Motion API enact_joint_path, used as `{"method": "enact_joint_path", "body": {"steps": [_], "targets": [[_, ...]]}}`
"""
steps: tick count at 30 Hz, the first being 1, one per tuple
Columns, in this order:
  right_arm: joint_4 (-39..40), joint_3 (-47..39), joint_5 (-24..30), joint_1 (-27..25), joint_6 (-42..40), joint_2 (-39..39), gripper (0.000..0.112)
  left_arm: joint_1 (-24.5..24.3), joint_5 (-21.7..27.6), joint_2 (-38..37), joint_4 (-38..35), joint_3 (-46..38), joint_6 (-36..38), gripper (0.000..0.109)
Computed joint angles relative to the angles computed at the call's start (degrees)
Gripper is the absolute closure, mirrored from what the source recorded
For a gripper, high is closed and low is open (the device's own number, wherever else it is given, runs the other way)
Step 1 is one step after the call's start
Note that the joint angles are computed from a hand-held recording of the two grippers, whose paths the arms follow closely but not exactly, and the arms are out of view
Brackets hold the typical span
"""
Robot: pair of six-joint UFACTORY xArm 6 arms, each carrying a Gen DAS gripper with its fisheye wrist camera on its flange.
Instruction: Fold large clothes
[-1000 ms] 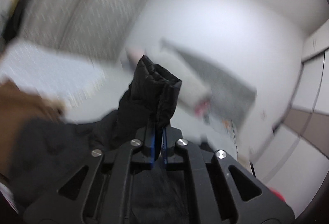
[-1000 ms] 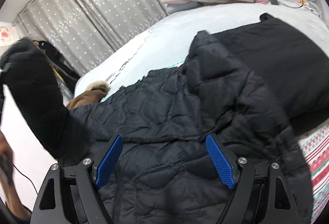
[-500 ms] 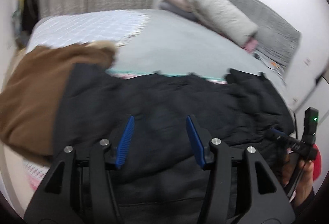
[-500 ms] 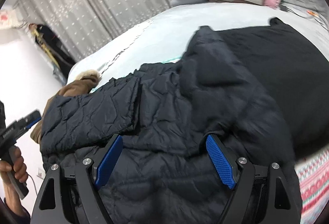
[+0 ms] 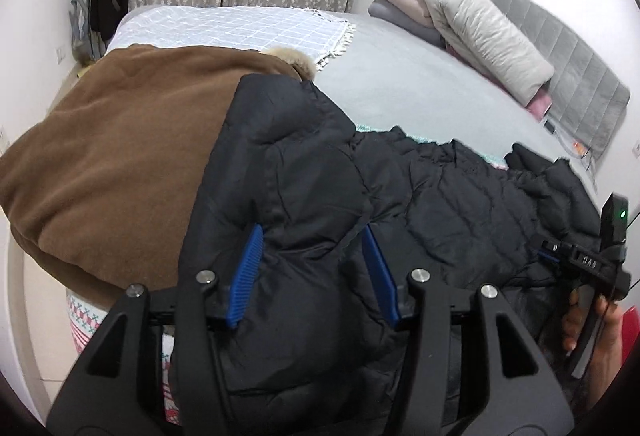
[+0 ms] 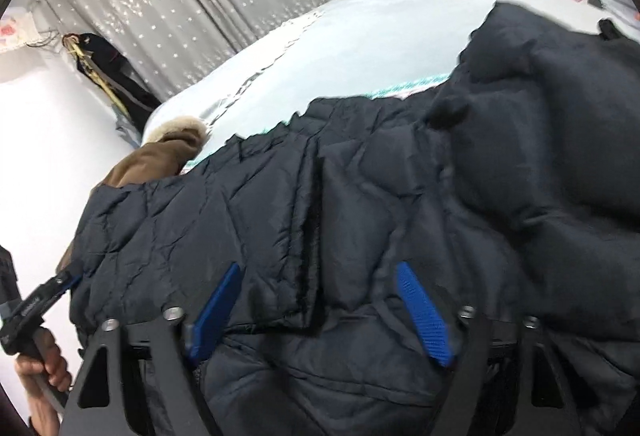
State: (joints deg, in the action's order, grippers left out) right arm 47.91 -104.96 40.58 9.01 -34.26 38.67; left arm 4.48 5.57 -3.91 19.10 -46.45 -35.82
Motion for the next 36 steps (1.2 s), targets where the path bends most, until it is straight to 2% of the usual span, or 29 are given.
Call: {"method": "enact_joint_path", "body": {"steps": [1,2,3,5,7,10,12,14,17,22,24,27,30,33,36], "targets": [[0.93,-0.6,1.3,-0.14,-0.51,0.43,0.062,0.19,-0.05,0.21,1.55,-0.16,-1.08,0.054],[1.18,-1.4,3.05,-0.23,-0.35,0.99,0.076,0.27,-0.14,0.09,2.43,-0.08,-1.67,0.054],[0.69,-2.0,3.92,-0.21,0.28,1.4,0.101,0.39,-0.37,-0.14,1.43,0.28,-0.73,0.054],[1.92,0.45,3.49,-0.12,-0.48,-0.55,0.106,0.29,-0.41,-0.16,-0.58,0.31,0.49,0.054],[3.87,4.81,0.92,0.13,-2.9,-4.52,0.107,-0.04,-0.74,-0.48,-4.83,0.72,3.93,0.054],[3.04,10.01,-2.72,0.53,-4.7,-9.91,0.107,0.04,-0.1,-0.51,-5.45,0.53,5.05,0.054],[-0.63,11.64,-5.07,1.28,-4.07,-10.8,0.107,-0.04,0.56,0.15,-5.13,-0.13,4.58,0.055],[-9.12,11.1,-7.32,2.53,1.29,-8.7,0.107,-0.49,1.31,0.85,-7.52,-0.81,6.26,0.057],[-16.24,9.6,-7.49,3.47,5.71,-5.49,0.107,-0.33,2.27,1.68,-2.81,-1.78,2.26,0.058],[-22.59,11.63,-9.63,4.17,8.0,-7.07,0.104,0.12,2.13,0.76,2.01,-1.1,-1.21,0.059],[-23.48,14.9,-13.86,4.49,7.14,-9.75,0.104,0.59,1.9,-0.16,8.57,-0.85,-6.6,0.059],[-23.6,20.15,-21.7,5.42,4.46,-13.05,0.102,0.54,1.72,-1.15,13.18,-0.52,-10.5,0.059],[-18.51,21.46,-20.58,6.46,-1.26,-14.23,0.098,-0.26,1.28,-2.24,11.55,0.61,-10.12,0.059],[-22.04,23.8,-19.94,7.42,-0.85,-15.5,0.098,-2.04,2.33,-4.71,13.1,2.34,-11.39,0.059],[-23.62,26.12,-17.44,7.55,-0.04,-17.91,0.095,-4.76,3.13,-8.4,11.57,5.69,-9.37,0.058]]}}
